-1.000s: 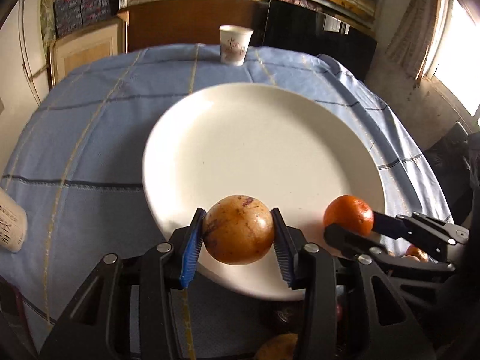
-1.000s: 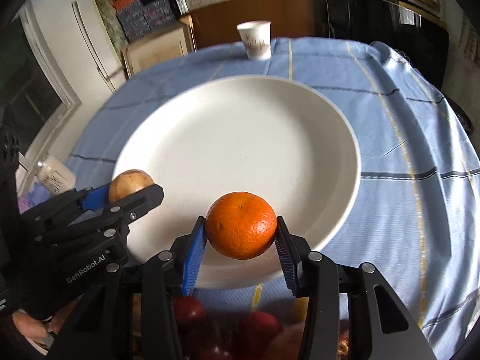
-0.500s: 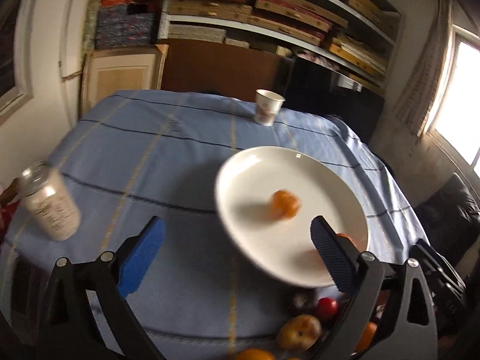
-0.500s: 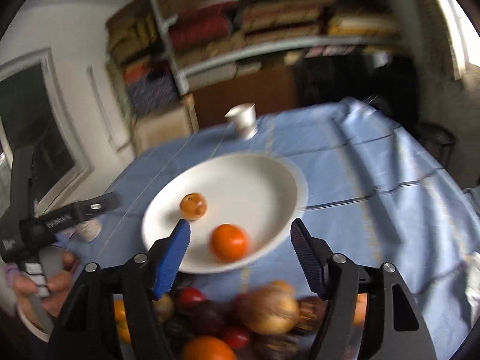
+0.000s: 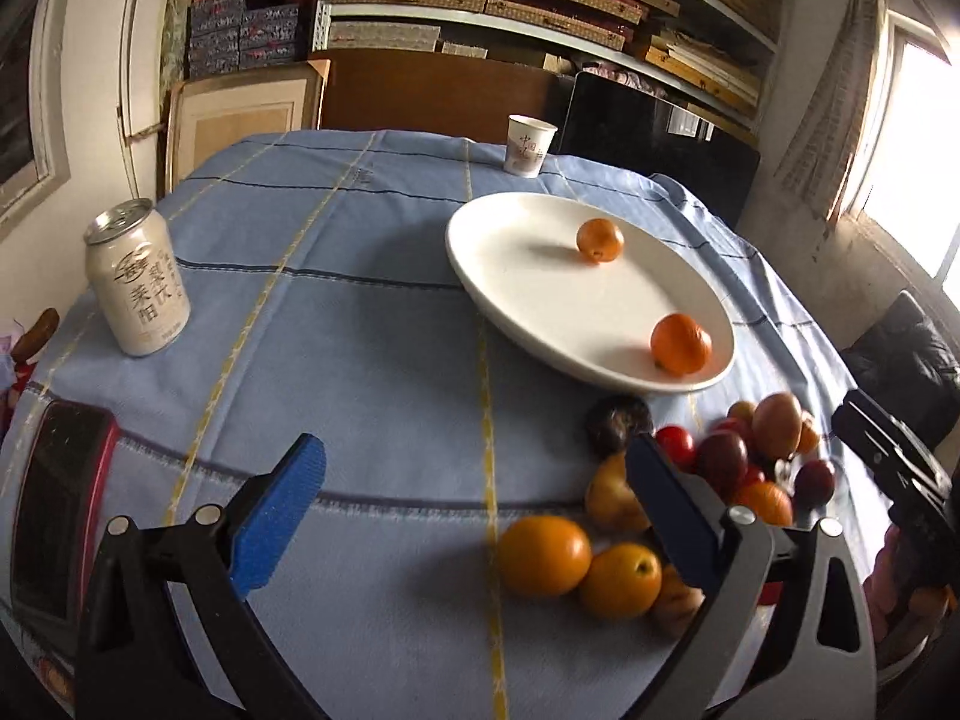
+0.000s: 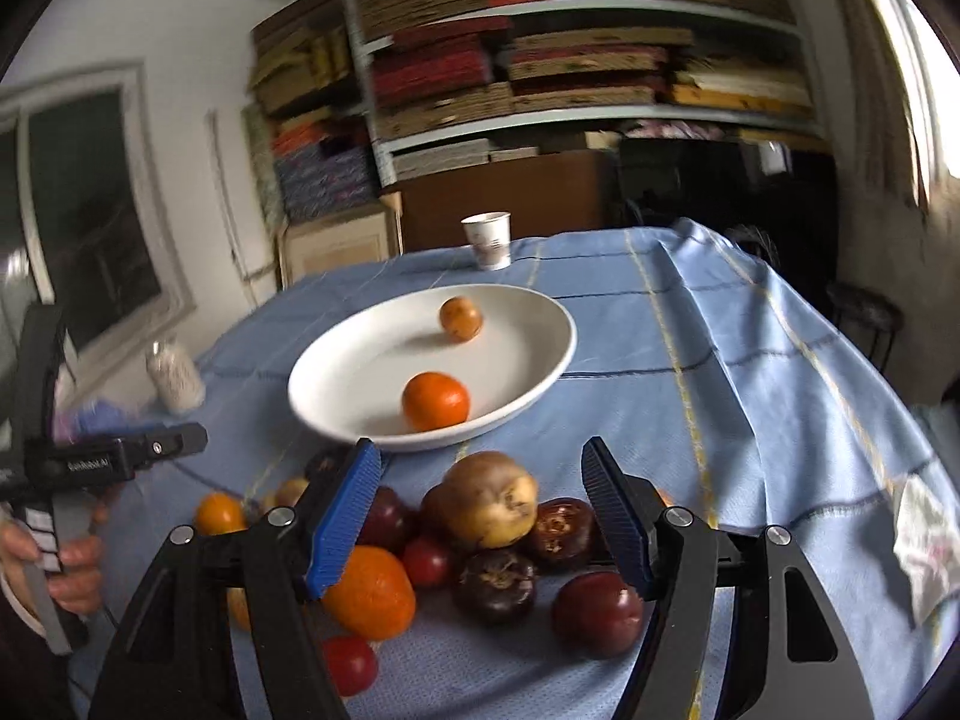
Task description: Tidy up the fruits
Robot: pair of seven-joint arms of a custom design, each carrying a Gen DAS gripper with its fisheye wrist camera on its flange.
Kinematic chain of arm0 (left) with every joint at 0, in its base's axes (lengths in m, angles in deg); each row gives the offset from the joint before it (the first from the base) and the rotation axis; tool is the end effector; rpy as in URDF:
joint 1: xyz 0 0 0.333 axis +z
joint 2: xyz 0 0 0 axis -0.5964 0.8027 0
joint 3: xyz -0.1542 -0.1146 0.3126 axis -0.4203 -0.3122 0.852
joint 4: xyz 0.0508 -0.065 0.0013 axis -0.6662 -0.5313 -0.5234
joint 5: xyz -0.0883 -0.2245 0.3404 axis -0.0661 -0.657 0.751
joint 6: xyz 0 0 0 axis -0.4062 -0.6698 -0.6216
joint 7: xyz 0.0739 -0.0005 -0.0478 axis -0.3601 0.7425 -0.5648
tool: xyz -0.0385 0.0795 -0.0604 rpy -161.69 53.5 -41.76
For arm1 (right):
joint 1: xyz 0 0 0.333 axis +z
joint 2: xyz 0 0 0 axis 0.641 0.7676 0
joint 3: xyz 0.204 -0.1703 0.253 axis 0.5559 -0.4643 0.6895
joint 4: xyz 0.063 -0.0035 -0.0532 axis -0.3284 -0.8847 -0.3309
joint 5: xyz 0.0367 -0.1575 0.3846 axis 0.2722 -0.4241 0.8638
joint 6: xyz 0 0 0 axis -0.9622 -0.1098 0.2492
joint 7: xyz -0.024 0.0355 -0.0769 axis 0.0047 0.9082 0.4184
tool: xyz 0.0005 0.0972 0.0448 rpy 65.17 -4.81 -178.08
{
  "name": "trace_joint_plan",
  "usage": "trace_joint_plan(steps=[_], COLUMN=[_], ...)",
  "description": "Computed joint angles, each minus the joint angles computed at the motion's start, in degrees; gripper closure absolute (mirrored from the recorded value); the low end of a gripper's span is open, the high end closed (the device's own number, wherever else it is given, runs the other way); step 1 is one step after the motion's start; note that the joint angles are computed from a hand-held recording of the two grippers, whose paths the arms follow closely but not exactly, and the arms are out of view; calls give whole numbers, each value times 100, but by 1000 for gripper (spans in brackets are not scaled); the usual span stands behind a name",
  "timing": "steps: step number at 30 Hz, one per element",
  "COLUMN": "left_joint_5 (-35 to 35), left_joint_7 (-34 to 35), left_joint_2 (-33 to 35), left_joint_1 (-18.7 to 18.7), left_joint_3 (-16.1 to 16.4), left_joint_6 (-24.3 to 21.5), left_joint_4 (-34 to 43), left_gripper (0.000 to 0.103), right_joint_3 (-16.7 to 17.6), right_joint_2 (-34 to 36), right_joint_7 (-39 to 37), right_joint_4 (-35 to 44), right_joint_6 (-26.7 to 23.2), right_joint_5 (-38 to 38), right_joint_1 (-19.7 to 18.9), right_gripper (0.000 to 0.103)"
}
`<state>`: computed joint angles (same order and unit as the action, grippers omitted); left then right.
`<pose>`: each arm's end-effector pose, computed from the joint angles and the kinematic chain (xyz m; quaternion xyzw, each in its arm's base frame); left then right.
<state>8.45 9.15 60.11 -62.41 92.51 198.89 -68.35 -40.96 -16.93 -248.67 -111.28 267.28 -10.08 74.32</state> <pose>0.6913 -0.3185 0.4230 -0.6356 0.6625 -0.3393 0.2048 0.6509 0.3715 0.4222 -0.6427 0.5839 -0.2553 0.4252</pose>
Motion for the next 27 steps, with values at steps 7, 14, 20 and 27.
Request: trace_joint_plan(steps=[7, 14, 20, 27], left_joint_5=[-586, -752, -631, -838], left_joint_7=[454, 702, 571, 883], left_joint_2=[-136, -207, -262, -338], left_joint_1=[476, 164, 0, 334], left_joint_3=[-580, -295, -66, -394], left_joint_6=[257, 318, 420, 491], left_joint_4=[-378, -511, -575, -699], left_gripper=[5, 5, 5, 5], right_joint_3=[897, 2420, 3215, 3191], right_joint_2=[71, 425, 645, 594], right_joint_7=[-1661, -4185, -5635, -6090], right_joint_4=[-265, 81, 200, 28], right_joint_6=[56, -566, -946, -740], right_joint_5=[1910, 3290, 4403, 5094], right_joint_1=[-815, -1842, -2399, -2406], right_gripper=[33, 41, 51, 59])
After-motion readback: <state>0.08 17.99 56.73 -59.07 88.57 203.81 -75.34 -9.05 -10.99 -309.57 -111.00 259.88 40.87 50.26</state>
